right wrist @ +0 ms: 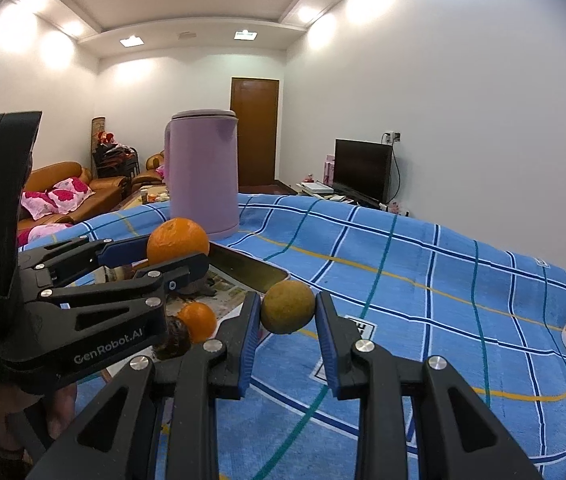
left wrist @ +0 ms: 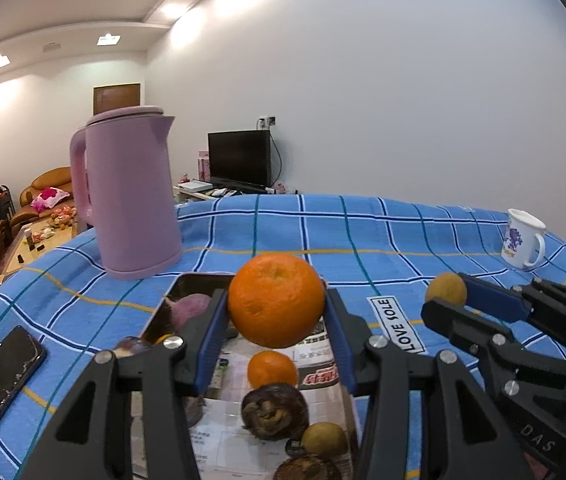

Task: Organize fruits
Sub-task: 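Lower the orange with the left tool while the right tool lowers its fruit into the box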

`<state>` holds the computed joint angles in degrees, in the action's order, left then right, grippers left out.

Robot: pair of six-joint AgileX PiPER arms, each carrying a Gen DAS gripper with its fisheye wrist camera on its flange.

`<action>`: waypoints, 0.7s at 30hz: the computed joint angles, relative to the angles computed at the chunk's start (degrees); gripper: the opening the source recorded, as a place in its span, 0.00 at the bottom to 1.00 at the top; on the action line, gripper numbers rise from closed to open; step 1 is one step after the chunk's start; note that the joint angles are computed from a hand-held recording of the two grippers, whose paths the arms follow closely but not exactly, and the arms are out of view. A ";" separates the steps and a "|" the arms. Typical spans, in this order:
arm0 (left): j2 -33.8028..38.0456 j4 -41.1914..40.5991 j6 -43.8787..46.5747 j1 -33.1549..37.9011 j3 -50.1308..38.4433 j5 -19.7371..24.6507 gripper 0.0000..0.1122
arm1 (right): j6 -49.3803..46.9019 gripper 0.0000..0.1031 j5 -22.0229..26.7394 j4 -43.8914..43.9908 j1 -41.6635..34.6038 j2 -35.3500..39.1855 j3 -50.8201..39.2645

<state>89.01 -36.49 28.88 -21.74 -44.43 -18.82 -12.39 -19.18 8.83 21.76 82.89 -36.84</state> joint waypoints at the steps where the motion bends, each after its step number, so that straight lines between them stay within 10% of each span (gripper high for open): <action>1: -0.23 0.36 -0.30 0.22 0.25 0.00 0.44 | -0.45 0.29 0.01 0.57 0.42 0.08 -0.08; 21: -2.86 5.05 -3.83 4.36 3.43 0.41 0.44 | -1.52 0.29 0.50 1.69 3.76 1.90 -2.00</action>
